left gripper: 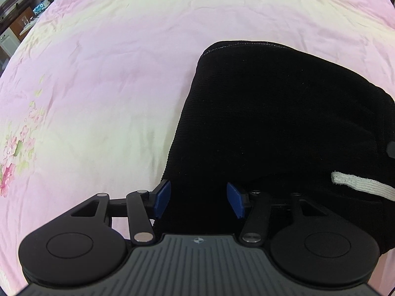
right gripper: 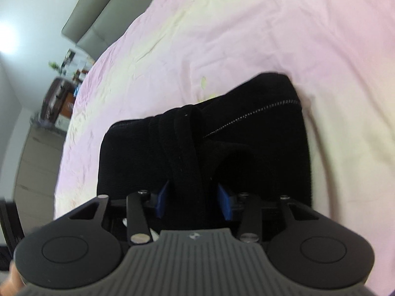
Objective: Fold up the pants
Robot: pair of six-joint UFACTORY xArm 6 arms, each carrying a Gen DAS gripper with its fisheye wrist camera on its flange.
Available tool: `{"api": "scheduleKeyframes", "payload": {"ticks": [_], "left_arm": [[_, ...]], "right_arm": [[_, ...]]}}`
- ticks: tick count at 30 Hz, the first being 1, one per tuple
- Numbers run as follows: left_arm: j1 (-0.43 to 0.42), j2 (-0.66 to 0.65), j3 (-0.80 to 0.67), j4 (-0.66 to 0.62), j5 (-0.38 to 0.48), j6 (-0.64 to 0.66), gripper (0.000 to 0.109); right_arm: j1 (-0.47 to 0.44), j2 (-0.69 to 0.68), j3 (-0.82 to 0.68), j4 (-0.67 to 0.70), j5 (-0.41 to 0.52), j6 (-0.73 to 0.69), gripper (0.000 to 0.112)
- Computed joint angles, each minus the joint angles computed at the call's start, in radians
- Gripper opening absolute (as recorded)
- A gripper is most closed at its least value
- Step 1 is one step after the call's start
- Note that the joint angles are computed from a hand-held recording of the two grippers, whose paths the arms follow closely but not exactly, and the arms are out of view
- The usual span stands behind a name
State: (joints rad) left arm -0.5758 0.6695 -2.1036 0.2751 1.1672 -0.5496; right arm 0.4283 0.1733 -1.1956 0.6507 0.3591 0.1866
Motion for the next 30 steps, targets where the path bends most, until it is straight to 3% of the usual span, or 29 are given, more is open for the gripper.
{"api": "scheduleKeyframes", "payload": {"ticks": [2,5,12,19,23,25,27,28,30], "left_arm": [[0.008,-0.034,0.046,-0.014,-0.027,0.011,0.062],[0.028,-0.097,0.136,-0.043,-0.096,0.041,0.062],[0.072,-0.193,0.278,-0.160,-0.226,0.157,0.062],[0.119,-0.264,0.418,-0.319,-0.354,0.274,0.062],[0.141,-0.275,0.462,-0.389,-0.411,0.302,0.062],[0.153,-0.291,0.490,-0.413,-0.422,0.314,0.062],[0.162,-0.304,0.513,-0.438,-0.437,0.333,0.062],[0.165,-0.311,0.520,-0.443,-0.439,0.336,0.062],[0.171,-0.341,0.551,-0.465,-0.450,0.352,0.062]], "right_arm": [[-0.013,-0.040,0.028,-0.030,0.009,-0.022,0.058],[-0.047,-0.086,0.057,0.007,0.066,-0.072,0.067],[-0.081,-0.070,0.023,0.099,0.208,-0.056,0.069],[-0.059,0.009,-0.068,-0.017,0.224,0.116,0.070],[-0.042,0.062,-0.103,-0.034,0.227,0.172,0.077],[-0.026,0.082,-0.110,0.013,0.189,0.159,0.073],[-0.008,0.097,-0.124,-0.042,0.160,0.203,0.063],[0.001,0.097,-0.123,-0.051,0.141,0.215,0.045],[0.017,0.096,-0.146,-0.188,0.155,0.300,0.042]]}}
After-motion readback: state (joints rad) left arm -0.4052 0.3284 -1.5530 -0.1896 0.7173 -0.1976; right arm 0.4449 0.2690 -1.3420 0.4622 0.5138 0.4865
